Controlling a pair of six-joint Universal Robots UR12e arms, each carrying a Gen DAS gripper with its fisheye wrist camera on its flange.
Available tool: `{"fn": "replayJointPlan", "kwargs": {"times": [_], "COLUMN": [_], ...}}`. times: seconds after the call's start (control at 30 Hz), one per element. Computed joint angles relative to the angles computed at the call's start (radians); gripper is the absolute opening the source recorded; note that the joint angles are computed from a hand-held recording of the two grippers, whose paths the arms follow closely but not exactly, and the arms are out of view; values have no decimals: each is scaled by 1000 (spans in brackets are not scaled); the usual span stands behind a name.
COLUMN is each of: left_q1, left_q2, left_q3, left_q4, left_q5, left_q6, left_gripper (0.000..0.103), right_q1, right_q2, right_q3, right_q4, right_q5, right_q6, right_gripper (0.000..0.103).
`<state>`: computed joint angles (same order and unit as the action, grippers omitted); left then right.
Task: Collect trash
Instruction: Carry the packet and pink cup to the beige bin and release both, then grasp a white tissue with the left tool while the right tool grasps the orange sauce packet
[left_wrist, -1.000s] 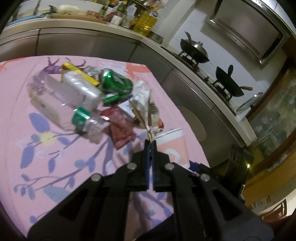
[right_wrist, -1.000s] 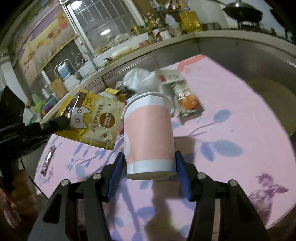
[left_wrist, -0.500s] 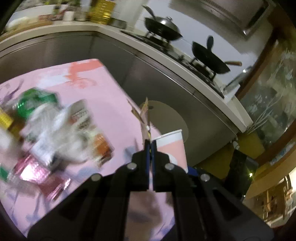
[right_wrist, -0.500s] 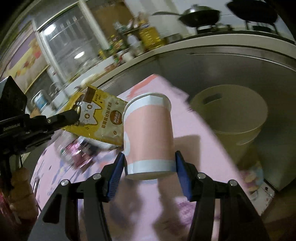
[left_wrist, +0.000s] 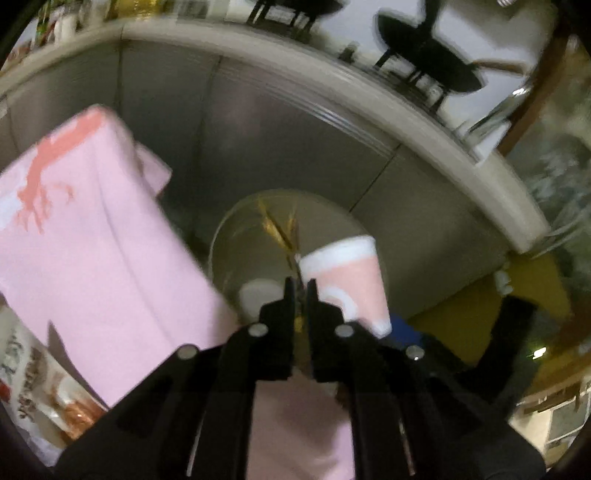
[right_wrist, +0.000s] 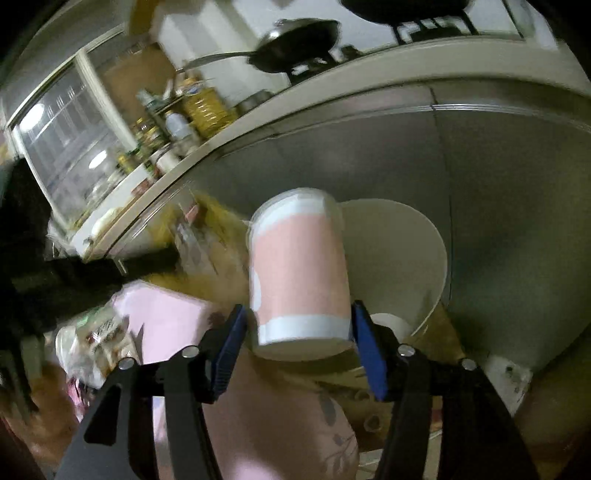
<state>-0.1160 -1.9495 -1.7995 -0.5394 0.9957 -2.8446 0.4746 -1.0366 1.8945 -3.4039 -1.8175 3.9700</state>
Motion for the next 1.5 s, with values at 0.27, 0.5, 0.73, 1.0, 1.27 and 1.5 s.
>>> {"fn": "replayJointPlan", "kwargs": {"times": [0.27,0.5,0.73,1.0,1.27,1.5], "left_q1": [66,208,411,529,403,309], "left_q2": [45,190,297,305,227,152], "left_q3": [-80,-267,-416,-444,-352,-277], "left_q4": [95,271,405,362,368,365], "left_q5": [-64,-183,-136,-147,-115,9], "left_q6": [-72,-41,-88,-156,-165,-118], "left_gripper": [6,6,6,6,65,63], "right_q1": [21,63,91,134,158,144], "right_q2": [-6,14,51,96,124,136], "right_q3": [34,-35,-120,-249,-323,-342], "right_q4": [-103,-96,-33,135,271,323], "right_q5": [-32,43,199,217,137,156], "right_q6": [34,-102,-176,-300,-368,-350], "right_gripper": [74,67,53,53,53,48]}}
